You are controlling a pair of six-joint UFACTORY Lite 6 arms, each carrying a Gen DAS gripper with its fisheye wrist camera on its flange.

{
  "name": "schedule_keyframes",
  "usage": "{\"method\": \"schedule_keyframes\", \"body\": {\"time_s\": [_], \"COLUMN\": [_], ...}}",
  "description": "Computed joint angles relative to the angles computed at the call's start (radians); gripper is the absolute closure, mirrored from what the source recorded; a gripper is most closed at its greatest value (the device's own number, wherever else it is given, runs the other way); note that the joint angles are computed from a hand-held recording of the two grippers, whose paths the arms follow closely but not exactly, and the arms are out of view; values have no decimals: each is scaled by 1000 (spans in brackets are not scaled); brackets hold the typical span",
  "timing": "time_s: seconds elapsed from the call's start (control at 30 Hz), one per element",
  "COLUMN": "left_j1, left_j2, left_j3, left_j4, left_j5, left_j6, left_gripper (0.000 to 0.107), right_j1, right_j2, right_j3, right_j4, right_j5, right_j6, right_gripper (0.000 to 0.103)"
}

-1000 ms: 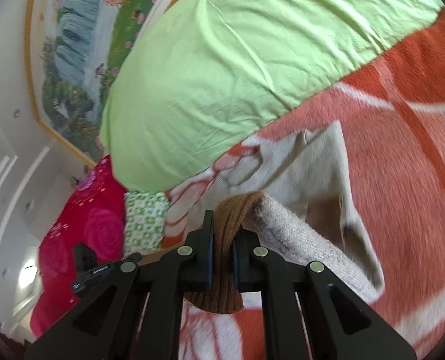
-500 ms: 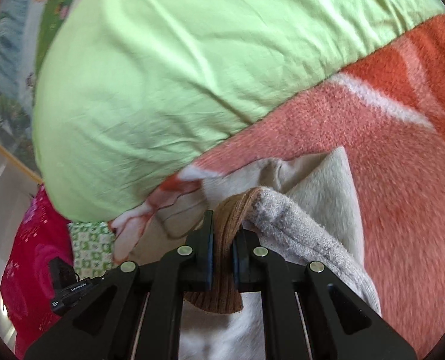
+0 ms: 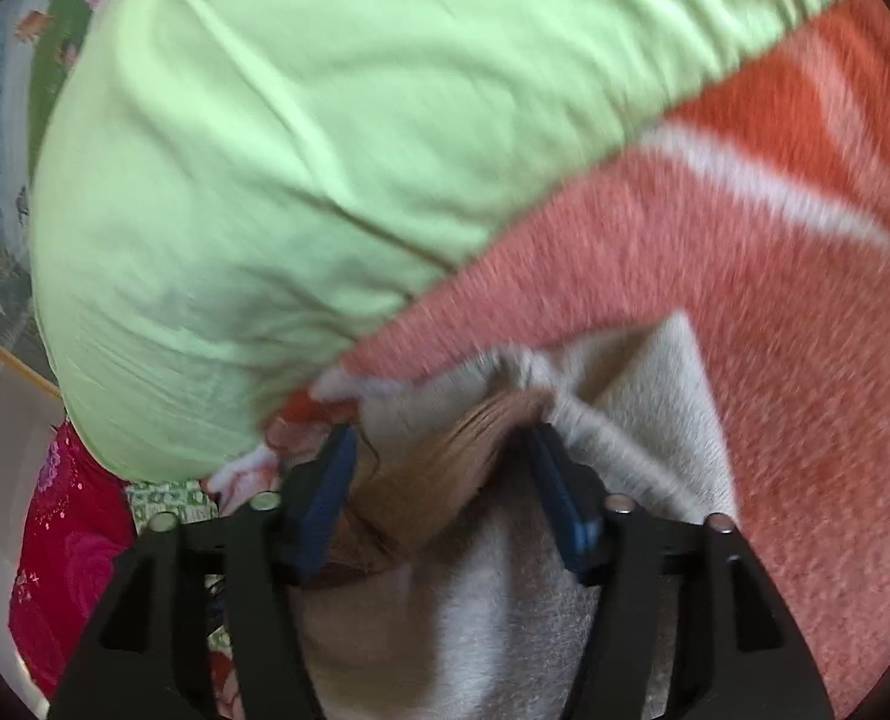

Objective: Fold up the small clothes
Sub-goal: 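Fold the hem up toward the collar with both tools and release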

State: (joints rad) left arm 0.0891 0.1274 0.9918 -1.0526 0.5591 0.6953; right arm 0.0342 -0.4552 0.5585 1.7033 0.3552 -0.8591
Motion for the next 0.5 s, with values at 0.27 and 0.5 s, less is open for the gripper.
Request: {"method": "schedule_keyframes", "body": {"time_s": [0.27, 0.5], "left_j1": [-85, -466], "left_j2": [-318, -36], "left_j3": [-189, -74], "left_j4": [41, 144], "left_j5": [51, -148], "left_j6": [8, -94], "left_gripper": [52, 53], "right_j1": [232, 528], "right_j2": [-143, 273], "right_j3": [35, 221], "right_j4": [-555, -571], "right_j5": [-103, -133], "right_j6": [410, 291], "right_gripper": [39, 52]}}
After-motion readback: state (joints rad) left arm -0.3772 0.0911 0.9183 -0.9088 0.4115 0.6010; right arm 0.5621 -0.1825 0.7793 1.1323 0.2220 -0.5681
